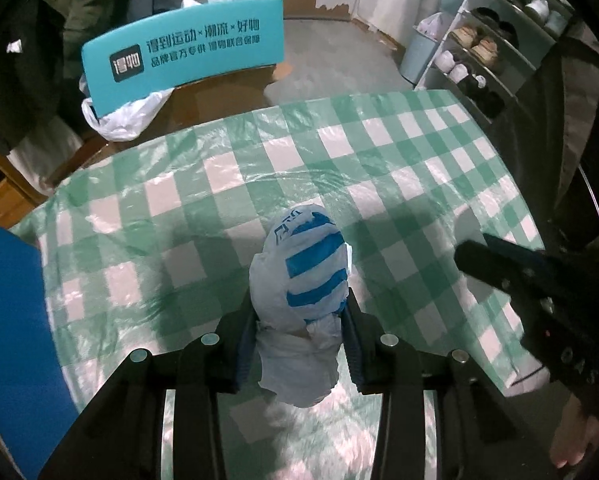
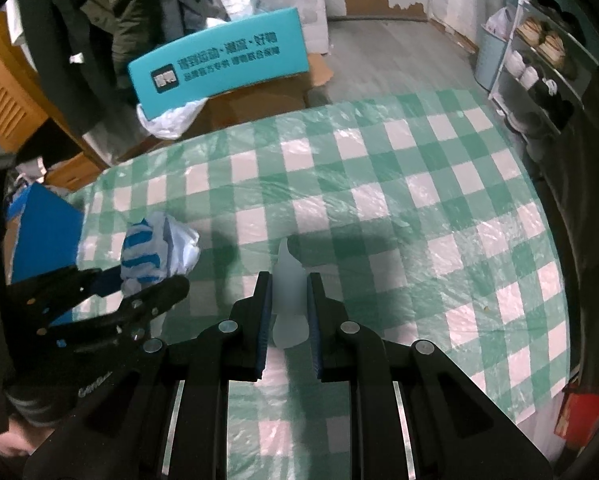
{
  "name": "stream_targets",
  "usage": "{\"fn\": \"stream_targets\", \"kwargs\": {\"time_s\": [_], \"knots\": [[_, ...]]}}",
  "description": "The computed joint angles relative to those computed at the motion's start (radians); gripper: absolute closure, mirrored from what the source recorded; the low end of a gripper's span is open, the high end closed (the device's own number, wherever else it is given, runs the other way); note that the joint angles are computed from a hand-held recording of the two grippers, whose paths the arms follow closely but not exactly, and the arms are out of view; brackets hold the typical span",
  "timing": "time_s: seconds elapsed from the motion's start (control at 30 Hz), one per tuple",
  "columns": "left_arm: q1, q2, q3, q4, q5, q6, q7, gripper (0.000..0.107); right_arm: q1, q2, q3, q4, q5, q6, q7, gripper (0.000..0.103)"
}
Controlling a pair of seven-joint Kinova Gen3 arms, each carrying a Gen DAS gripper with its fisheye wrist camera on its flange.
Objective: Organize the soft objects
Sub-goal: 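Lift and carry the sock and white item over the box with both grippers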
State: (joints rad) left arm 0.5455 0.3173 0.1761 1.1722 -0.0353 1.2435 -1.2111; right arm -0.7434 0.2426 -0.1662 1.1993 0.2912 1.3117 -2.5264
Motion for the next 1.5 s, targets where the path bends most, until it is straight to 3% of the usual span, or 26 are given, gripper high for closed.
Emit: {"fn": "stream_targets", "kwargs": {"time_s": [0.37, 0.53, 0.97, 1.33, 1.5], "knots": [[-0.010, -0.126, 0.008, 0.063, -0.047, -0.016, 0.022, 0.069, -0.069, 0.012, -0.011, -0.075, 0.048, 0.045, 0.007, 0.088], [-0.023, -0.204, 0.019, 0.114, -0.082, -0.064, 0.052, 0.069, -0.105, 0.028, -0.012, -0.118, 0.065, 0.068, 0.024, 0.088], [-0.077, -0.317, 0.063, 0.185, -0.136, -0.067, 0.090, 0.069, -0.213, 0.082, 0.003, -0.257, 0.108, 0.114, 0.089, 0.088], [-0.170, -0.397, 0.045, 0.249, -0.055, -0.062, 0.054, 0.069, -0.264, 0.151, 0.039, -0.380, 0.090, 0.153, 0.137, 0.088], [-0.206, -0.434, 0.050, 0.261, -0.064, -0.055, 0.044, 0.069, -0.296, 0.196, 0.062, -0.466, 0.085, 0.178, 0.164, 0.088]]}}
